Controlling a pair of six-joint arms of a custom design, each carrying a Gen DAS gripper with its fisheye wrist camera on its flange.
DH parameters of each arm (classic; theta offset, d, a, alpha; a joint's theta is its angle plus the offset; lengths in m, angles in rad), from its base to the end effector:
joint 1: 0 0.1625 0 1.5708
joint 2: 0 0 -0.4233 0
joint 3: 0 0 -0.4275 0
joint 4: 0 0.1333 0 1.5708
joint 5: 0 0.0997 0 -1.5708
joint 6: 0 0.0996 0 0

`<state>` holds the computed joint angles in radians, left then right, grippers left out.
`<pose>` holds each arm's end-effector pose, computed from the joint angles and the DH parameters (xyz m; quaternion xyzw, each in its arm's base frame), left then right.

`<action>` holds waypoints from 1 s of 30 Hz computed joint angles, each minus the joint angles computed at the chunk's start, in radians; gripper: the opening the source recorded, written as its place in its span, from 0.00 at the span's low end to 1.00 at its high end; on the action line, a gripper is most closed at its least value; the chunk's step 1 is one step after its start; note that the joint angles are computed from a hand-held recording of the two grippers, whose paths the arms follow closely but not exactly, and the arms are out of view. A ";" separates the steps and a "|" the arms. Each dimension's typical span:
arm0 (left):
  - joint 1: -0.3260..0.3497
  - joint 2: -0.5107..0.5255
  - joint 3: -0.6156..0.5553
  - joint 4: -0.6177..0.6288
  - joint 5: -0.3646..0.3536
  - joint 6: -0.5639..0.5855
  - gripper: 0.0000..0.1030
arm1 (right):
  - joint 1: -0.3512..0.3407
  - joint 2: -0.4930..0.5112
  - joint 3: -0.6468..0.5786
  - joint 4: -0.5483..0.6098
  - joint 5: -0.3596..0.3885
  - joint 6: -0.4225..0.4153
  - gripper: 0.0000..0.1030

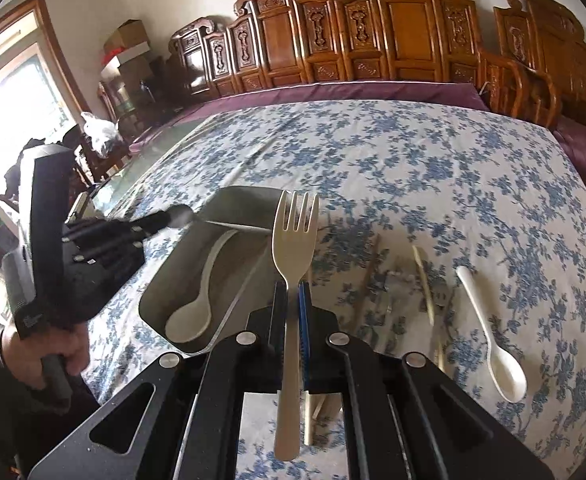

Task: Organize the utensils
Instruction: 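Carry the metal spoon over the grey tray and release it with the left tool, then lower the white plastic fork into the grey tray and open the right tool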

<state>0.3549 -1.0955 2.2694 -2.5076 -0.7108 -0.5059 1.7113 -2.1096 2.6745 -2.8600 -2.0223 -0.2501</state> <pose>-0.3406 -0.3489 0.0580 0.3600 0.8292 -0.2439 0.3513 0.1279 -0.2626 0.2959 0.0991 -0.9095 0.3333 0.2279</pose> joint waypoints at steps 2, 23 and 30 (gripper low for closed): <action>0.024 -0.014 -0.002 -0.004 -0.074 -0.003 0.01 | 0.020 0.034 -0.008 -0.016 -0.006 0.009 0.07; 0.067 -0.181 0.071 -0.031 -0.158 0.007 0.29 | 0.084 0.415 -0.114 -0.206 0.016 0.058 0.07; 0.081 -0.235 0.076 -0.018 -0.133 0.001 0.30 | 0.068 0.525 -0.153 -0.247 0.042 0.091 0.07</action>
